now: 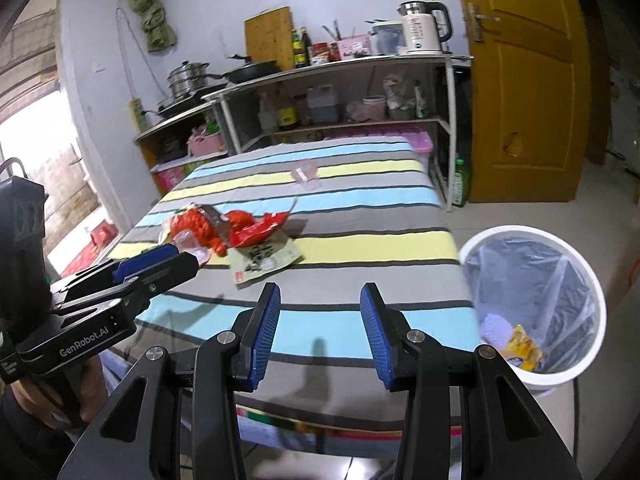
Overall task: Collect trash
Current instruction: 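Move both grippers back over the remaining trash on the table, then grasp the green snack bag with the left gripper while the right grasps the red snack bag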
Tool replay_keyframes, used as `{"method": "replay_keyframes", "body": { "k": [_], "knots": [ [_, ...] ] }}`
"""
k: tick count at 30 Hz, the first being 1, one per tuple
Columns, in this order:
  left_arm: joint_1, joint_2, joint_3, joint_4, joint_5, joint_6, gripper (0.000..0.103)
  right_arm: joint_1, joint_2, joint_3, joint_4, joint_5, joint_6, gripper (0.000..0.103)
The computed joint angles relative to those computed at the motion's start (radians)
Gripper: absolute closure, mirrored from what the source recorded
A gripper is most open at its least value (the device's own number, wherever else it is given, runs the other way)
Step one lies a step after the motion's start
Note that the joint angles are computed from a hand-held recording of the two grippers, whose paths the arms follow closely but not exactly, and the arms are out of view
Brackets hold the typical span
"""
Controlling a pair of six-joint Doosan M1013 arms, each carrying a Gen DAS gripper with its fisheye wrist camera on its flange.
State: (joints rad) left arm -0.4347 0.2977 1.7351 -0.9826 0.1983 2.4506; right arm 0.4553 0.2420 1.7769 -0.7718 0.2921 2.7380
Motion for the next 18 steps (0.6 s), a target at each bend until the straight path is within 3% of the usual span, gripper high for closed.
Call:
{"method": "replay_keyframes", "body": {
  "k": [6, 14, 18],
  "knots": [
    [0.025, -0.009, 0.022, -0.015, -0.022, -0.002, 0.065, 0.017, 0.024, -0.023, 0.03, -0.006, -0.078, 0.06],
    [0.055, -0.007, 0.028, 0.135, -0.033, -0.179, 0.065, 0.014, 0.049, -0.054, 0.225, -0.007, -0.252, 0.06],
    [0.074, -0.005, 0.029, 0.188, -0.04, -0.253, 0.065, 0.015, 0.057, -0.066, 0.255, -0.007, -0.288, 0.06]
  ]
}}
